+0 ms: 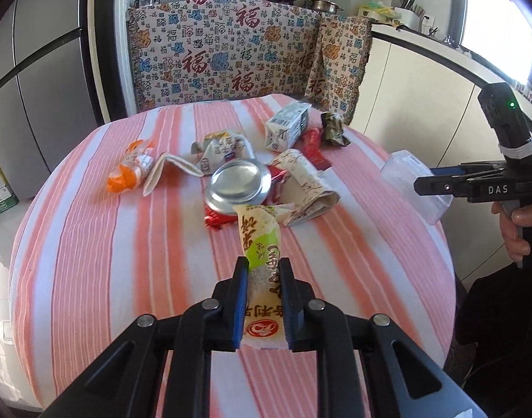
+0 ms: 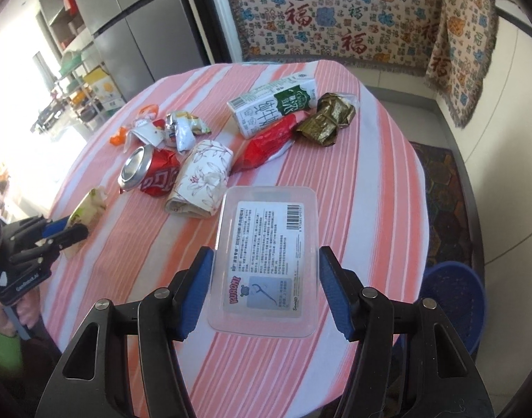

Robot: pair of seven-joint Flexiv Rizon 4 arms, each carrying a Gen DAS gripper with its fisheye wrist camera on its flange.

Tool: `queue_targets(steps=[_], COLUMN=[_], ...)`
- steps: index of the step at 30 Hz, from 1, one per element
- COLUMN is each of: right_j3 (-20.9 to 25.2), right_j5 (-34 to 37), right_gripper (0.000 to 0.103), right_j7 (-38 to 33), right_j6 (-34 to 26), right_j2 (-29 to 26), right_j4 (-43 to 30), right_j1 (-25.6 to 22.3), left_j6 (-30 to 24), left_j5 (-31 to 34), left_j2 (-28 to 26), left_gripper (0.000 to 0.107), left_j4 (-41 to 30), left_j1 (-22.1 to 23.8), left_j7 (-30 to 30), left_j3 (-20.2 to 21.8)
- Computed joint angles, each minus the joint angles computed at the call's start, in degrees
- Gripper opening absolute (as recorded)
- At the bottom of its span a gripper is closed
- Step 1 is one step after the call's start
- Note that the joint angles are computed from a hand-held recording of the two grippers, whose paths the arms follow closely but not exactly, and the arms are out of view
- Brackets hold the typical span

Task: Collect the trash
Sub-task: 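Carry wrapper and clear box to the blue wastebasket and release both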

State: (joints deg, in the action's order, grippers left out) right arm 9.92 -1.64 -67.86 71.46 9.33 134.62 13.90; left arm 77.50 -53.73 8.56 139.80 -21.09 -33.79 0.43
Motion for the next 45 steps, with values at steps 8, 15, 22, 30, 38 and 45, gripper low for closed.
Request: queue_targets(steps=[8,15,22,30,38,45], right_j3=[-2.4,-6.5,-11.2,-15.1,-18.6,-20.6], right_j5=[1.0,-0.6,-0.4,4.7,15.5,26.8], right_gripper=[0.063,0.063,0.063,0.063,0.063,0.071], right_j7=[-0.7,-1.8,-5.1,-11.8,-20.0,-27.6], right_j6=[0.2,-1.1,0.5,3.7,5.6,4.4], right_j2=[7.9,12.9,11.8,6.7,2.6,0.8], right_j4=[4.6,8.5,10.1,9.9,8.3,5.6], right_j1=[-4.0,-12.2,-19.1,-21.9,-21.4,-21.2], left_j6=[-1.7,-1.8,-3.0,-3.4,-5.9,-6.1], left_j5=[-9.5,-9.3,-1.8,10.3,23.4,28.8], left_j2=[-2.7,-9.8,-20.1,-32.3,-41.8,-47.1], left_gripper=[0.017,0.017,0.017,0.017,0.017,0.041], left_j4=[-5.4,-13.5,-23.7,-33.7,-42.8,-47.6], left_j1=[-6.3,-10.2,-11.4,-11.5,-12.7,-12.2], left_j7=[2.3,0.3,-7.2,-17.0,-27.3,-30.0], left_j3=[-4.9,-11.2,-17.1,-21.5,-20.3,-22.5])
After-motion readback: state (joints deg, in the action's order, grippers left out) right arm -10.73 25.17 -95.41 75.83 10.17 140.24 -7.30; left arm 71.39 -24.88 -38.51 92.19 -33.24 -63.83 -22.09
